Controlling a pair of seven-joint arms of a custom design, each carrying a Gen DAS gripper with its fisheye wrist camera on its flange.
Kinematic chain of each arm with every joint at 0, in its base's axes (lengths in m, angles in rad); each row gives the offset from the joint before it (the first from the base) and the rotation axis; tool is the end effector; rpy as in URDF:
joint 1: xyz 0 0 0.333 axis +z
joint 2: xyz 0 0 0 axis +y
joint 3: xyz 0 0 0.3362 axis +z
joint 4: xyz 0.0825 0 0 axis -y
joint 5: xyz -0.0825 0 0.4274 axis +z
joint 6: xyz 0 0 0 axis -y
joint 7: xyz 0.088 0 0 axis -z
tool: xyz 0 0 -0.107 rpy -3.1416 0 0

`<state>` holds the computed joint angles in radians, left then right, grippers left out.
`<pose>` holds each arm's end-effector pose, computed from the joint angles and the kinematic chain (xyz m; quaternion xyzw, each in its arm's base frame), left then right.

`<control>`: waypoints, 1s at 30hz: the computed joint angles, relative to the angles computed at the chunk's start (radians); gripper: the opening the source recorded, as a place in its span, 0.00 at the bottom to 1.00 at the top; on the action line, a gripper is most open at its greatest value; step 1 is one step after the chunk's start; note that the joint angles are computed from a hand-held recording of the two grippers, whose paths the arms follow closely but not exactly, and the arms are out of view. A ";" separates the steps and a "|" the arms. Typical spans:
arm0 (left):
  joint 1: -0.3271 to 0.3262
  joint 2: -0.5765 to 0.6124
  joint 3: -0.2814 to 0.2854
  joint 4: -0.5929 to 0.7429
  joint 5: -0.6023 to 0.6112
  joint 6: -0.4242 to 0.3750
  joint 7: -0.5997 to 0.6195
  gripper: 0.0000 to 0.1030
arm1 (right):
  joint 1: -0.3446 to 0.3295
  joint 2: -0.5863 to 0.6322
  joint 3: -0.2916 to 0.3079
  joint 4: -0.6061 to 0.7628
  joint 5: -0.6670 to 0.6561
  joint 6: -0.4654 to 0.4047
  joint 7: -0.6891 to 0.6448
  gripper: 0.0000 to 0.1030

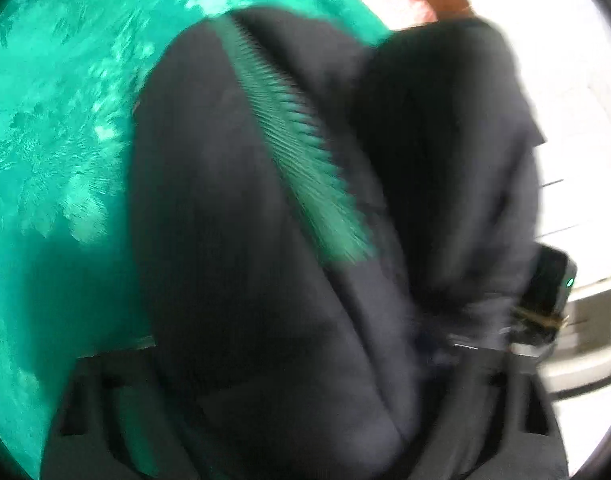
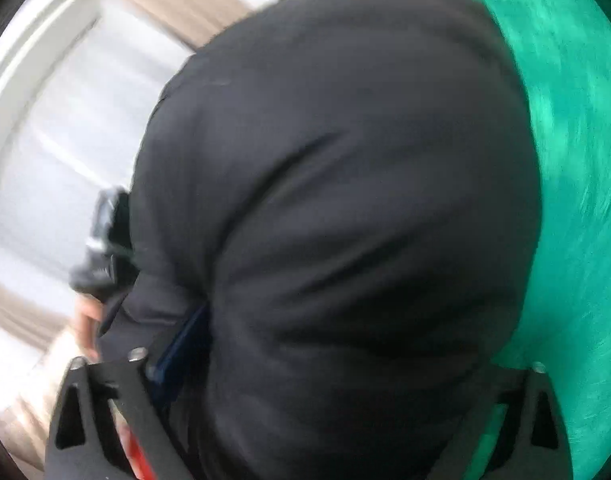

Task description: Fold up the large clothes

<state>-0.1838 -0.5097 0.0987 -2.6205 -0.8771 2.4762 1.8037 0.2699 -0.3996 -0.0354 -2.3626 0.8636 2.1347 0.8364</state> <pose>0.4357 -0.0347 0.4471 0.7449 -0.5526 0.3588 0.1052 0.4618 0.1431 0.5117 -0.8051 0.4508 0.1275 0.3637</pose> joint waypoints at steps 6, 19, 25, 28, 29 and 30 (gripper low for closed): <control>0.001 -0.154 -0.104 -0.038 0.187 0.088 -0.145 0.54 | 0.069 -0.184 -0.009 -0.093 0.072 0.105 -0.174 0.78; 0.114 0.107 -0.199 0.214 0.683 0.267 -0.485 0.86 | -0.027 0.219 -0.009 0.323 -0.021 0.039 0.146 1.00; 0.158 -0.077 -0.232 -0.009 0.829 0.371 -0.673 0.89 | -0.057 0.102 0.019 0.153 -0.058 0.197 0.129 1.00; 0.256 -0.211 -0.335 -0.069 0.968 0.345 -0.771 0.98 | -0.037 -0.015 -0.007 0.064 -0.125 0.291 0.042 1.00; 0.287 -0.270 -0.375 -0.090 1.014 0.331 -0.806 0.99 | -0.046 -0.091 0.022 0.002 -0.132 0.349 -0.008 1.00; 0.330 -0.300 -0.431 -0.093 1.058 0.327 -0.852 1.00 | -0.037 -0.153 0.015 -0.051 -0.132 0.387 -0.042 1.00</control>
